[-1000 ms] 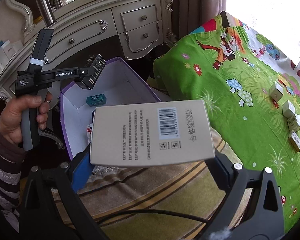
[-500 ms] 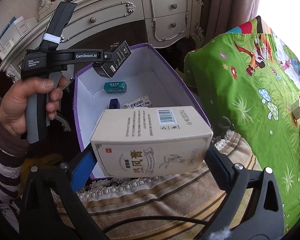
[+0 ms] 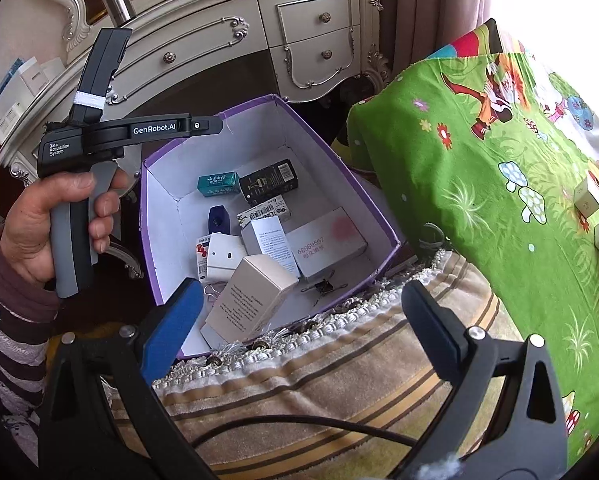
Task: Organize rigid objects
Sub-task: 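Move both open tools back over the bed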
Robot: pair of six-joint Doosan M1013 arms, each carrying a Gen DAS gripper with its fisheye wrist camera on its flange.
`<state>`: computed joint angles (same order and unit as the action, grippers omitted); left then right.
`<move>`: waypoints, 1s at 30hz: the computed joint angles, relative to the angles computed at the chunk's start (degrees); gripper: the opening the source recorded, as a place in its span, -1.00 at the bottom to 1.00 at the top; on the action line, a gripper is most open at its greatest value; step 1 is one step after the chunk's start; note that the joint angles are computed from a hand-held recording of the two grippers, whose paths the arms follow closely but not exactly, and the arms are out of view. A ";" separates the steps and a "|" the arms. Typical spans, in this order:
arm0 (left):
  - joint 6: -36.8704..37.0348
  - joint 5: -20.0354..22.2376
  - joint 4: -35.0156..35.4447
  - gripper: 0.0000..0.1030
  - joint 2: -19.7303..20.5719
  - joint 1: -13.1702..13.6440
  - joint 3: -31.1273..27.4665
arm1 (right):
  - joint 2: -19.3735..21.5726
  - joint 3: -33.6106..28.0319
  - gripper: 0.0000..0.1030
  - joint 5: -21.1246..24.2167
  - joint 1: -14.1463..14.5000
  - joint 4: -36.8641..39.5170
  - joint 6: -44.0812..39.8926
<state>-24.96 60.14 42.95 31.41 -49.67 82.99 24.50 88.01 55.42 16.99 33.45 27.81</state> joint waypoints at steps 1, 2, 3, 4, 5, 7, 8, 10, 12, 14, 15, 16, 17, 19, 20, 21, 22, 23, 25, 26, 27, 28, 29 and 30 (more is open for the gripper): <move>0.74 0.62 -0.16 0.08 0.21 0.00 -0.48 | 0.00 -0.03 0.95 -0.01 -0.23 0.33 -0.17; 1.47 1.50 -0.42 0.08 0.47 -0.01 -1.08 | 0.01 -0.07 0.95 -0.15 -0.46 0.58 -0.38; 2.10 2.22 -0.56 0.08 0.70 -0.02 -1.61 | -0.06 -0.02 0.95 -0.53 -0.69 0.80 -0.57; 2.72 2.88 -0.55 0.08 0.92 -0.06 -2.12 | -0.13 0.04 0.95 -0.92 -0.94 1.14 -0.85; 3.23 3.65 -0.56 0.08 1.17 -0.07 -2.68 | -0.20 0.10 0.95 -1.30 -1.23 1.54 -1.10; 3.97 4.70 -1.04 0.11 1.62 0.00 -3.83 | -0.38 0.26 0.95 -2.85 -1.67 1.66 -0.89; 4.46 4.77 -1.20 0.12 1.79 0.04 -4.34 | -0.49 0.31 0.95 -3.99 -1.82 1.39 -0.38; 6.03 7.26 -1.18 0.23 2.74 -0.06 -6.42 | -0.67 0.45 0.95 -6.42 -2.21 0.81 0.86; 8.67 12.35 -1.34 0.36 4.52 -0.18 -9.95 | -0.77 0.54 0.95 -9.43 -2.48 -0.56 2.69; 10.41 13.06 1.37 0.40 5.24 -0.62 -11.35 | -0.66 0.30 0.95 -11.39 -2.95 -1.61 4.33; 11.23 12.57 2.63 0.44 5.40 -0.80 -11.72 | -0.50 0.04 0.95 -11.81 -3.35 -1.70 5.05; 12.14 12.21 3.08 0.49 5.64 -0.85 -12.29 | -0.38 -0.16 0.95 -12.28 -3.71 -1.68 5.80; 12.59 11.62 3.38 0.50 5.85 -0.85 -12.82 | -0.18 -0.46 0.95 -12.72 -4.14 -1.62 6.68; 14.06 11.46 3.73 0.50 6.64 -0.75 -14.46 | 0.20 -0.97 0.95 -13.48 -4.95 -1.73 8.39; 15.62 12.34 4.10 0.50 7.37 -0.78 -15.74 | 0.43 -1.25 0.95 -13.83 -5.32 -1.96 9.23; 17.58 13.49 4.59 0.50 8.26 -0.83 -17.26 | 0.67 -1.54 0.95 -14.12 -5.70 -2.27 10.11; 19.35 14.08 4.75 0.50 9.02 -0.80 -18.59 | 0.87 -1.79 0.95 -14.37 -6.08 -2.54 10.92; 20.83 13.50 4.55 0.50 9.64 -0.65 -19.75 | 1.07 -2.03 0.95 -14.65 -6.45 -2.81 11.68; 22.58 10.55 3.57 0.50 10.29 -0.22 -21.18 | 1.40 -2.43 0.95 -15.44 -7.19 -3.24 12.94; 23.27 8.28 3.15 0.50 10.47 0.02 -21.68 | 1.63 -2.68 0.95 -15.82 -7.64 -3.25 13.30; 23.68 5.40 2.92 0.50 10.53 0.26 -21.90 | 1.86 -2.96 0.95 -16.22 -8.08 -3.27 13.78; 23.97 2.76 2.67 0.50 10.62 0.50 -22.17 | 2.19 -3.35 0.95 -16.50 -8.57 -3.28 14.33; 24.84 1.07 1.91 0.50 11.13 0.74 -23.22 | 2.50 -3.72 0.95 -16.76 -9.11 -3.15 14.80; 26.60 0.37 0.50 0.50 11.94 0.99 -24.90 | 2.84 -4.14 0.95 -17.07 -9.75 -2.70 15.26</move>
<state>1.64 60.51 43.45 43.35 -48.68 58.09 27.33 83.87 38.35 7.24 30.75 43.07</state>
